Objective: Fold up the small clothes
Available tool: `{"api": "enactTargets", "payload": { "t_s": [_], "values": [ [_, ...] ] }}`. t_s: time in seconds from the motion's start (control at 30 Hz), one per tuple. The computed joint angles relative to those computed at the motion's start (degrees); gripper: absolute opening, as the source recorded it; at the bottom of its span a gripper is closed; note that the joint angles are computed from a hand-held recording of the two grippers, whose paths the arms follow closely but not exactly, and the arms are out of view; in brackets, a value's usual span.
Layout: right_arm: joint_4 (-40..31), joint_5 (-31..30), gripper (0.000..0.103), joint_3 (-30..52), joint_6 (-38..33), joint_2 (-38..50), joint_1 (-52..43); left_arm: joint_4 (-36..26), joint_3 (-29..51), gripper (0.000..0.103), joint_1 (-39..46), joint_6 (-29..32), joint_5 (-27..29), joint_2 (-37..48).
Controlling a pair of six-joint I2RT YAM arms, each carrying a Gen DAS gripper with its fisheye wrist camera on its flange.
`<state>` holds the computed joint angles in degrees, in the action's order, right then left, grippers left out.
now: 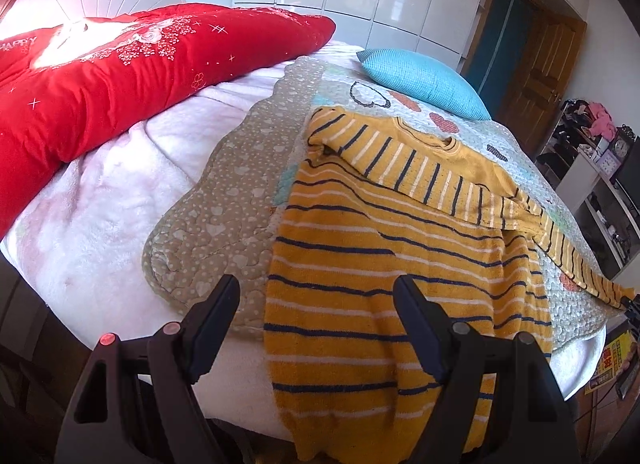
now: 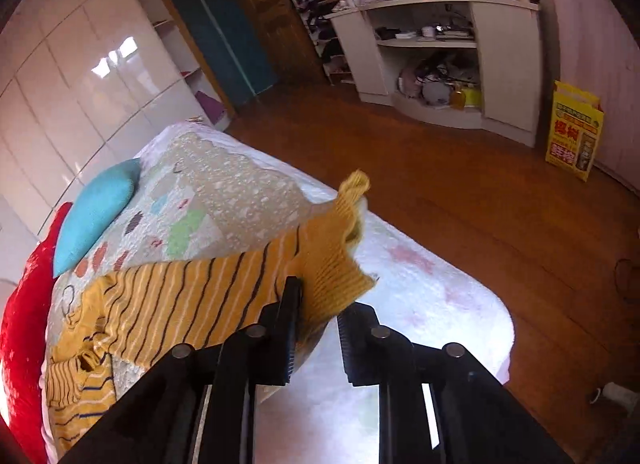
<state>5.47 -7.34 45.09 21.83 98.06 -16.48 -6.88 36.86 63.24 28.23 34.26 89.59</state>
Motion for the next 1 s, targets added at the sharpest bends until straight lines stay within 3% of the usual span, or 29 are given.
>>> {"api": "enactTargets", "payload": {
  "t_s": [0.1,0.17,0.27,0.37,0.6,0.73,0.77,0.8,0.83,0.87,1.0],
  "values": [
    [-1.08,-3.12,0.025,-0.18,4.49,1.02,-5.8,-0.82,0.95,0.078,1.3,0.5,0.66,1.09],
    [1.68,-12.94,0.032,-3.53,6.56,-0.27,-10.57,-1.01,1.5,0.078,1.67,0.56,0.66,1.79],
    [7.44,-30.14,0.063,-7.96,8.78,-0.43,-13.08,-1.26,1.92,0.078,1.22,0.41,0.49,2.27],
    [11.67,-38.3,0.065,-9.65,11.46,2.86,-9.48,-0.82,0.99,0.078,0.06,0.07,0.2,1.46],
    [17.06,-32.91,0.064,-9.02,17.11,10.32,-2.12,-0.56,-0.93,0.078,-1.44,1.05,-0.26,-0.6],
    [16.67,-23.19,0.062,-8.2,18.1,8.48,-1.29,-1.07,-0.21,0.078,-0.56,1.12,0.58,-0.1],
    [16.16,-21.18,0.052,-7.28,18.15,8.7,-1.18,-1.06,-0.08,0.078,-0.42,1.13,0.66,0.2],
    [14.89,-19.37,0.026,-5.84,17.44,9.3,-0.93,-1.01,0.02,0.078,-0.27,1.11,0.66,0.52],
    [12.11,-17.08,0.013,-3.76,15.31,9.79,-0.37,-0.99,0.15,0.078,-0.15,1.01,0.61,0.87],
    [9.5,-14.06,0.007,-1.94,13.13,9.84,0.79,-1.02,0.31,0.078,-0.07,0.91,0.61,1.25],
    [5.75,-5.54,0.007,0.99,8.24,4.97,8.03,-0.53,0.53,0.078,0.38,0.86,0.6,2.22]
  ]
}}
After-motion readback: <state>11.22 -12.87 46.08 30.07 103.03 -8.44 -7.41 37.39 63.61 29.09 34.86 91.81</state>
